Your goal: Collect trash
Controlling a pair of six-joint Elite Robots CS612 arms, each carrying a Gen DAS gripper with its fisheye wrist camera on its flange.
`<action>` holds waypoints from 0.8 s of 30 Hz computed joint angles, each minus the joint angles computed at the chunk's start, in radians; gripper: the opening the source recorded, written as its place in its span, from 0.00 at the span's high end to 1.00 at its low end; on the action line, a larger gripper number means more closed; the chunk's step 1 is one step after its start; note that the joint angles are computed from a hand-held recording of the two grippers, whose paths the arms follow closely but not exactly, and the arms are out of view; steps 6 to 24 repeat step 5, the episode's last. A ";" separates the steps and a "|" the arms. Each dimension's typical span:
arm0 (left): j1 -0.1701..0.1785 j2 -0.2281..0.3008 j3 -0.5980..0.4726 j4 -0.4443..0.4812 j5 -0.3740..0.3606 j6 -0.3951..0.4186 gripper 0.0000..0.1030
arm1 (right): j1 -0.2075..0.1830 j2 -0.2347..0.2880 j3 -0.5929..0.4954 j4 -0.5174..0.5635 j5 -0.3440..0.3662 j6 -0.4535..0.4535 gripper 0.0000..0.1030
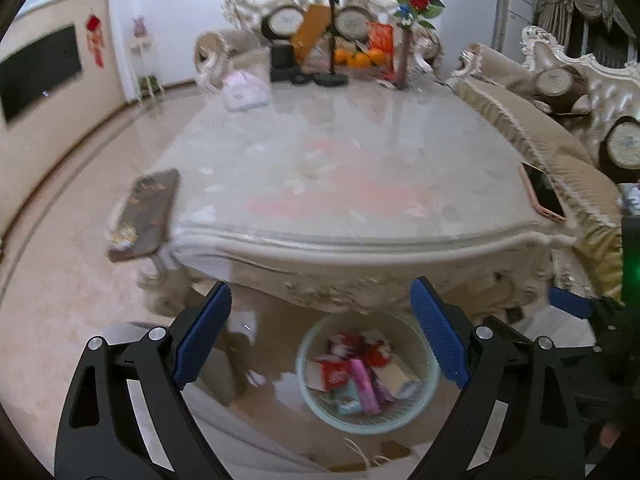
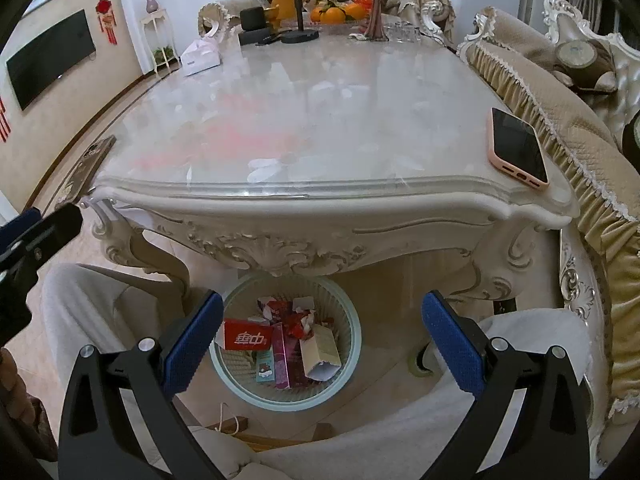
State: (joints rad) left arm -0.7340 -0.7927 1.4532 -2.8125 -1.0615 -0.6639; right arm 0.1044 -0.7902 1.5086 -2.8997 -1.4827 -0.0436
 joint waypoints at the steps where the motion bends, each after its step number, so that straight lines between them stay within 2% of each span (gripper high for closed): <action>1: 0.002 0.001 -0.001 -0.001 -0.011 0.000 0.14 | 0.000 0.000 0.000 -0.001 0.000 0.000 0.08; 24: 0.003 0.004 -0.005 0.017 -0.014 -0.007 0.14 | 0.001 0.001 -0.001 0.001 0.000 0.006 0.08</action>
